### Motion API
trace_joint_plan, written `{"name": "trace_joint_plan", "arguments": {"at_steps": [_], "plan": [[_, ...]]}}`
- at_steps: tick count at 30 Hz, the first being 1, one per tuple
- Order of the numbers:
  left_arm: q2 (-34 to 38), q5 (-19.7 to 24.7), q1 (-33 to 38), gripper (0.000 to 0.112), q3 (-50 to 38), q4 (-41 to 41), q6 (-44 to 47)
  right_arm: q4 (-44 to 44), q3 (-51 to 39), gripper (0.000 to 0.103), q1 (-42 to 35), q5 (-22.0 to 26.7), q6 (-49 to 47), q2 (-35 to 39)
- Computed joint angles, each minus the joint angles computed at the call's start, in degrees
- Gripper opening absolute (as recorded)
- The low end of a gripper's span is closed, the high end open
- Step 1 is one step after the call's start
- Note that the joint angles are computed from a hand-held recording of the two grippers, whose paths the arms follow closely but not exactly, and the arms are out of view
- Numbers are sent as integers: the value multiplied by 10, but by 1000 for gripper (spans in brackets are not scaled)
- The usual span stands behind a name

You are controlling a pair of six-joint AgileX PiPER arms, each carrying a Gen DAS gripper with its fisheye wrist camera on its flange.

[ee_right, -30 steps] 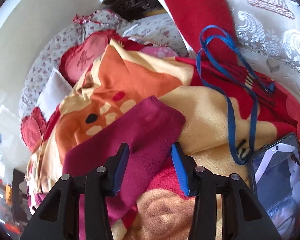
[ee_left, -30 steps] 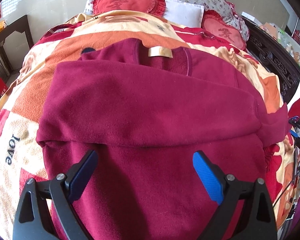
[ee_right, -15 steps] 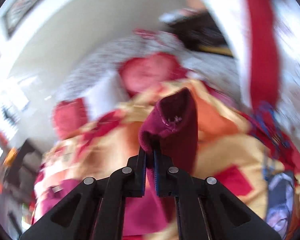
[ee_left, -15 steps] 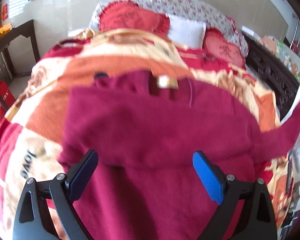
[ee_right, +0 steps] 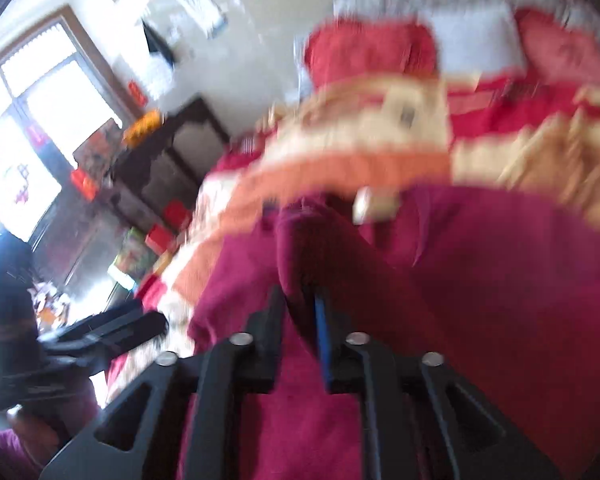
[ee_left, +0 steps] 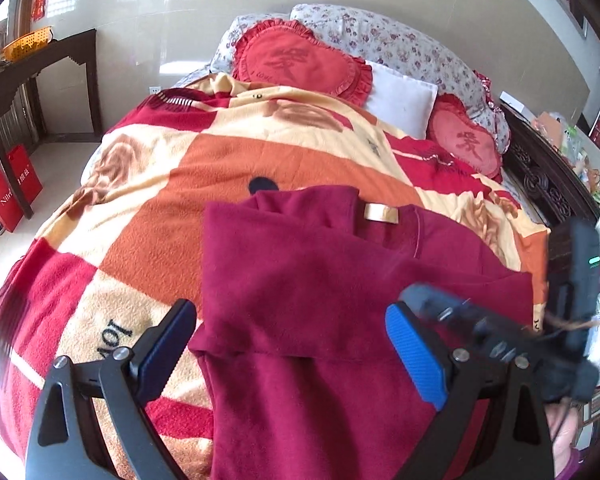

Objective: Fold small clothes

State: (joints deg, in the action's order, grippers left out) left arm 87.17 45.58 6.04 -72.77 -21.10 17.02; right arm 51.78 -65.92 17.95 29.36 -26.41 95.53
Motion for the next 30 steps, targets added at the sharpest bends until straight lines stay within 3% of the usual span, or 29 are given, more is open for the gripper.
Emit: {"name": "trace_joint_plan", "arguments": {"at_steps": [3,6,10,13,15,19,20,22,26,30], "plan": [[6,-13,-4,98,13,-18,27,-9,34,20,5,-5,10,0],[27,-32,-27,98,13,-19,26,-33,97,23,-21,-19,11,-78],[84,-35,-68,96,-21,-3,3,-74,139,27,-88,15,37,-161],[131,-38,-110,81,-53,72,-54,-72,163,27,-159,65,20,-218],[162,-21,-125,55,-77,92,-67,-62,186,28,-197,83,5,-252],[178,-42,-162,28,-79,150,-87,-29,216,31,-261,117,-29,-288],[178,-41,-164,15,-81,149,-80,-26,219,31,-266,120,-31,-291],[164,-40,-161,11,-79,136,-65,-29,219,31,-269,123,-28,-295],[109,-37,-112,9,-60,27,38,-24,222,31,-266,115,-28,-304],[91,-33,-55,9,-76,25,30,-34,218,31,-262,94,-17,-305]]}}
